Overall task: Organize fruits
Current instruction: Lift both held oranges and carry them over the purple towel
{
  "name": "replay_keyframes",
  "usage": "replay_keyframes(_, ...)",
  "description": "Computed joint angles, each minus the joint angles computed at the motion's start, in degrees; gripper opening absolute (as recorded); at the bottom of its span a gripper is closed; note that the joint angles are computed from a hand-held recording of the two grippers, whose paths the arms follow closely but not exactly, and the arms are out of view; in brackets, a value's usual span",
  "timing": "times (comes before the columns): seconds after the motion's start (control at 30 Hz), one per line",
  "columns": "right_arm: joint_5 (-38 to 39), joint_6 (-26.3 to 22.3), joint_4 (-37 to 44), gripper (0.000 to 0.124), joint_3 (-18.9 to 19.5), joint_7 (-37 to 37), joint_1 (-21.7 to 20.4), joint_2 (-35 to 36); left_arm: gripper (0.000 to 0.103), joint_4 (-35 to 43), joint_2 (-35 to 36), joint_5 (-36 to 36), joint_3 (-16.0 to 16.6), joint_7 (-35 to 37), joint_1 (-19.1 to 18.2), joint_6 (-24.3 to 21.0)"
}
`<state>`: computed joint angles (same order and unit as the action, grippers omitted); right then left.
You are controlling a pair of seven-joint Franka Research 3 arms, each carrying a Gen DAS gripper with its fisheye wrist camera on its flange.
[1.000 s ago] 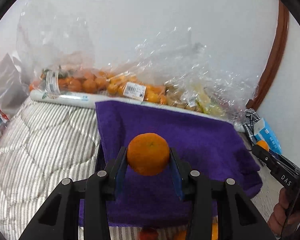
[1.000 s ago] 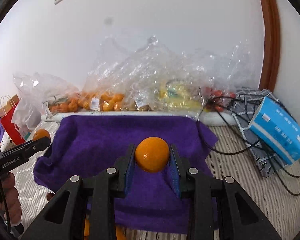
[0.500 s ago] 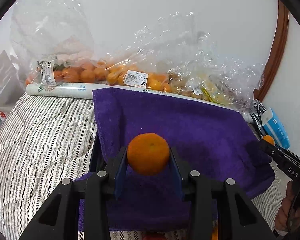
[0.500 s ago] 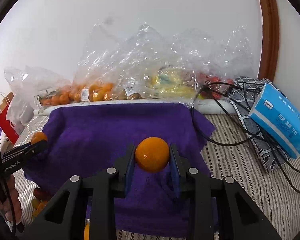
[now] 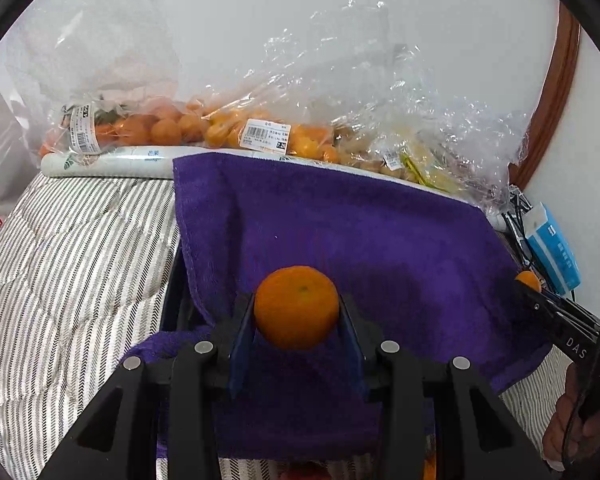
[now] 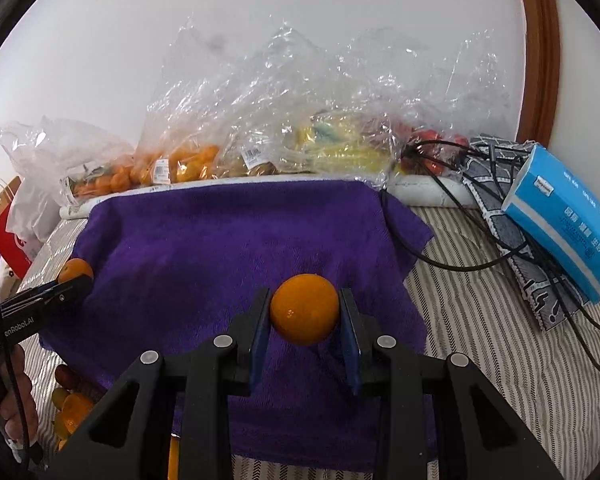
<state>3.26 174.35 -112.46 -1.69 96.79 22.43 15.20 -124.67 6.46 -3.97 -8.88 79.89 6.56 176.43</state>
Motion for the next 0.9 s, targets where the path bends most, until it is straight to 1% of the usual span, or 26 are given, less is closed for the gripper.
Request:
replay_keyframes(0.13,-0.4,-0.5,0.1,0.032,-0.2,0.2,0.3,0.1,0.038,0.4,0.3,2.4,0.9,-1.5,-0.8,-0.9)
replay_keyframes(0.23,-0.7,-1.2,0.5,0.032,-0.2,0.3,0.4,0.4,0.038,0.7,0.5,6.1,2.3,-4.2,-1.9,-1.5)
replay_keyframes(0.3,-1.8,-2.0,0.9,0.032,-1.0,1.3,1.1,0.7,0.038,0.8,0.6,7.3,2.5,-5.1,-1.9,-1.7)
replay_keyframes(0.4,-2.5,-2.8,1.3,0.032,-1.1,1.9,1.1,1.0,0.038,0.8,0.7,6.0,1.4,-3.8,-1.0,-1.6)
replay_keyframes(0.43,-2.9,-3.9,1.5,0.032,-1.2,2.3,1.3,0.9,0.038,0.7,0.7,5.2,0.9,-3.1,-0.6,-1.4)
replay_keyframes(0.53,-3.8,-4.1,1.6,0.032,-1.2,3.1,1.2,1.0,0.038,0.5,0.6,3.8,0.2,-1.6,-0.2,-0.8)
replay_keyframes(0.63,-4.1,-4.5,1.9,0.032,-0.9,3.3,0.9,1.1,0.038,0.3,0.5,4.5,0.6,-1.7,-0.6,-0.4)
replay_keyframes(0.7,-5.1,-4.8,2.2,0.032,-1.4,4.1,1.4,1.4,0.038,0.3,0.6,4.7,0.6,-1.6,-0.7,-0.5)
replay_keyframes(0.83,-5.8,-5.4,2.6,0.032,-1.3,4.5,1.2,1.6,0.038,0.7,0.9,7.3,1.7,-3.3,-1.6,-1.1)
replay_keyframes(0.9,-6.0,-5.7,2.7,0.032,-1.3,4.8,1.2,1.7,0.038,0.9,1.0,7.2,1.4,-3.1,-1.4,-1.4)
